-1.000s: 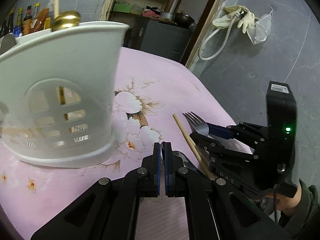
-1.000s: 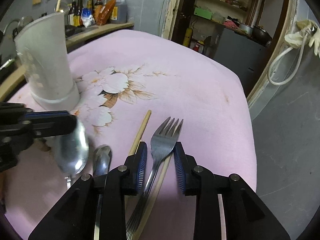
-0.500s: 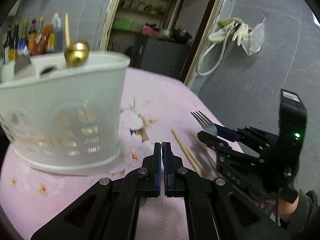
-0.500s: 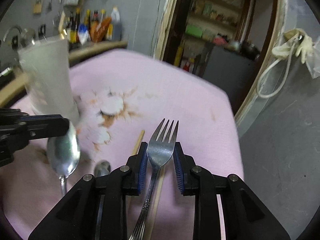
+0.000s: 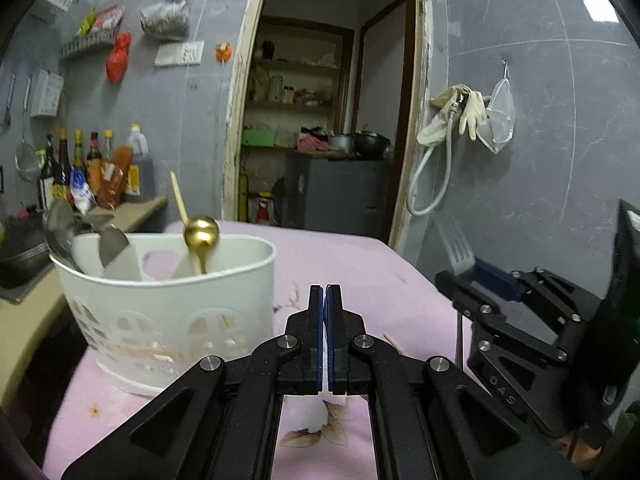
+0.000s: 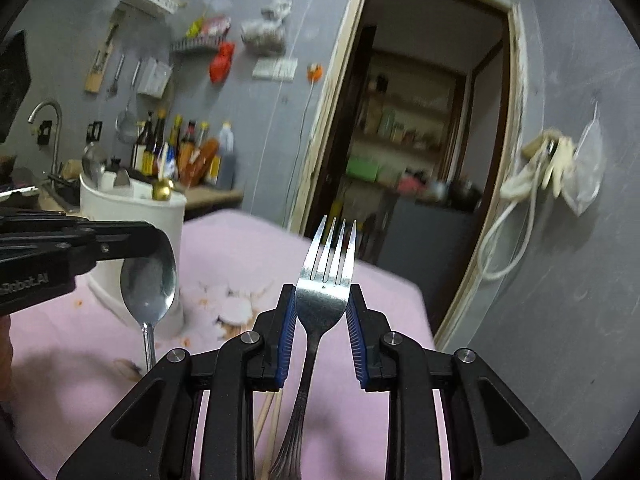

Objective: Organize utensils
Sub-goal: 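Grip the silver fork with the right tool while the left tool lifts the spoon, then carry the fork and spoon over the white holder with both tools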

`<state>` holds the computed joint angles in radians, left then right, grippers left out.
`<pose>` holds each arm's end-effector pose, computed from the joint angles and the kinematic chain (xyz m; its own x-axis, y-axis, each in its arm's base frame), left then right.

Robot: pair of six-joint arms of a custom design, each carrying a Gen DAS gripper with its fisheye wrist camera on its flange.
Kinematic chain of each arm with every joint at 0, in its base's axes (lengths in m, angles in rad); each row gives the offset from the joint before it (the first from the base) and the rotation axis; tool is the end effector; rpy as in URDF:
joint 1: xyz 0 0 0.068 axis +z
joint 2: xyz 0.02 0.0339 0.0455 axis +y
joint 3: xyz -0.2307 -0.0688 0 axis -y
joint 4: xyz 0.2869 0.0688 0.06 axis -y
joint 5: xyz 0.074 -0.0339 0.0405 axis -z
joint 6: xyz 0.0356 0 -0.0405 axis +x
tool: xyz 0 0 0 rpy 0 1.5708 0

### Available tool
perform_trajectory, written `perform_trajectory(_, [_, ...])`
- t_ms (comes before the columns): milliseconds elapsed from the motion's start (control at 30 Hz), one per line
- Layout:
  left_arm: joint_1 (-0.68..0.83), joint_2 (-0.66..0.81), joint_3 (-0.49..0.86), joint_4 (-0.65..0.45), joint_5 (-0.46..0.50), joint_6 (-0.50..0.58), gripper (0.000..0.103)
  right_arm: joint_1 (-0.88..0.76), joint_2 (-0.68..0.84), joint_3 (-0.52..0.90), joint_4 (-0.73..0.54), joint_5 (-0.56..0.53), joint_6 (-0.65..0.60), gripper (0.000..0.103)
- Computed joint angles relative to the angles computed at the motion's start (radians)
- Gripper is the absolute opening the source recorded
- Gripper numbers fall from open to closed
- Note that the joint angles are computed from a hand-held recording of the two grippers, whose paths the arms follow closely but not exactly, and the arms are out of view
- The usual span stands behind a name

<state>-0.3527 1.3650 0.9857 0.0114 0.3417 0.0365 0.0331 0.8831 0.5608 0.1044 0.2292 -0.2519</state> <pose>0.3355 -0.1362 0.2502 -0.3147 0.1525 -0.9369 0.6308 0.7711 -0.0864 0.2709 0.0009 0.2343 -0.2565 -0.2514 -0.9333 0.1296 0.9479 -0.2909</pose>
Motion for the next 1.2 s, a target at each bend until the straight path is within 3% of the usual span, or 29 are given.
perform_trajectory(200, [0.016, -0.071, -0.045, 0.052, -0.023, 0.004, 0.000, 0.028, -0.051, -0.036, 0.071, 0.009, -0.011, 0.022])
perform_trajectory(533, [0.112, -0.097, 0.093, -0.082, 0.029, 0.023, 0.000, 0.074, -0.048, 0.028, 0.097, -0.039, 0.009, 0.022])
perform_trajectory(900, [0.231, -0.093, 0.246, -0.115, 0.021, 0.032, 0.000, 0.134, 0.119, 0.252, 0.156, -0.123, 0.083, 0.022])
perform_trajectory(1200, [0.347, -0.040, 0.359, -0.064, -0.041, 0.032, 0.000, 0.136, 0.321, 0.447, 0.195, -0.221, 0.188, 0.022])
